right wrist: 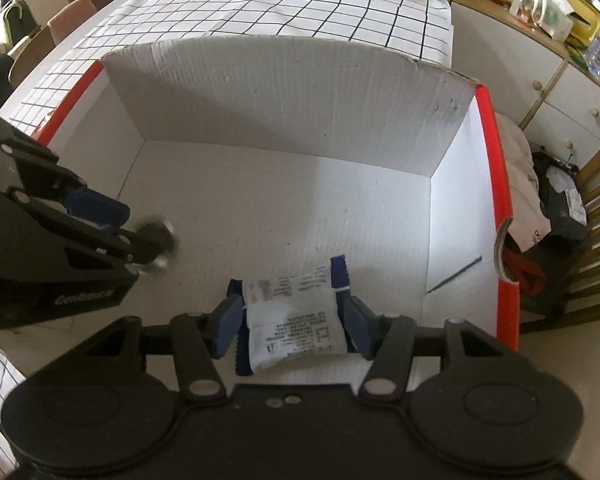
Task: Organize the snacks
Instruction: 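Lower the white packet into the red box and open the right tool, then withdraw both tools from the box back toward the snack pile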
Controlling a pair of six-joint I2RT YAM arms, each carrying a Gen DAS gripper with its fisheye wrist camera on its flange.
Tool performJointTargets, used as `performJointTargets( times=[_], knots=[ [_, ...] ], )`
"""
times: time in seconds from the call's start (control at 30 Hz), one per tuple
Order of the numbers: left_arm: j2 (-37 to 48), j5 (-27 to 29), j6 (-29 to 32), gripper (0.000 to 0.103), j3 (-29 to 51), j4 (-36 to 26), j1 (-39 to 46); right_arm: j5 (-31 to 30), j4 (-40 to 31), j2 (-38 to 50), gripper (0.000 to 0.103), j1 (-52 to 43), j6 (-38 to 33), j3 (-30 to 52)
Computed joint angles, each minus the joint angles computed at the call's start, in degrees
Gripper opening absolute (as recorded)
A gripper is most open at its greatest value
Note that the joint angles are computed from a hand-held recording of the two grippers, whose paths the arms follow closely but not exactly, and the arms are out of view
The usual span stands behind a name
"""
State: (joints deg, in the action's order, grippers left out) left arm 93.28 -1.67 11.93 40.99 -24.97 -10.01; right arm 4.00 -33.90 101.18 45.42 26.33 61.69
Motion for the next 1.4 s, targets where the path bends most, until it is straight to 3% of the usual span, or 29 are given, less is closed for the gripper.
performJointTargets(
  times=[0.1, 0.43, 0.63, 0.73, 0.8, 0.97, 1.1, 1.4],
  knots=[
    [-2.3, 1.6, 1.0, 0.044, -1.2, 0.5, 1.4, -0.2, 0.9, -1.8, 0.059, -0.3, 0.3, -1.1],
    [-14.7, 8.9, 5.8, 0.045, -6.1, -1.6, 7.2, 2.6, 1.4, -10.1, 0.067, 3.2, 5.4, -4.4],
    [-25.1, 14.5, 12.6, 0.049, -9.2, -5.3, 13.2, 6.6, -1.5, -13.2, 0.072, 6.9, 11.6, -3.0],
    [-29.1, 18.3, 17.0, 0.056, -9.6, -8.1, 18.3, 9.5, -3.3, -14.2, 0.075, 9.8, 14.4, -1.6],
    [-31.4, 21.1, 21.0, 0.062, -9.6, -10.2, 22.6, 11.1, -4.3, -14.7, 0.077, 11.7, 16.9, -0.5],
    [-34.0, 27.7, 31.9, 0.063, -8.2, -15.9, 33.9, 15.3, -6.6, -14.0, 0.079, 16.9, 22.1, 3.3],
    [-33.7, 32.9, 41.0, 0.071, -6.7, -19.0, 43.7, 18.6, -7.5, -12.2, 0.083, 21.2, 25.5, 7.1],
    [-24.1, 42.9, 62.8, 0.08, 1.3, -30.1, 65.8, 24.8, -11.1, -5.0, 0.089, 29.3, 31.9, 17.8]
  ],
)
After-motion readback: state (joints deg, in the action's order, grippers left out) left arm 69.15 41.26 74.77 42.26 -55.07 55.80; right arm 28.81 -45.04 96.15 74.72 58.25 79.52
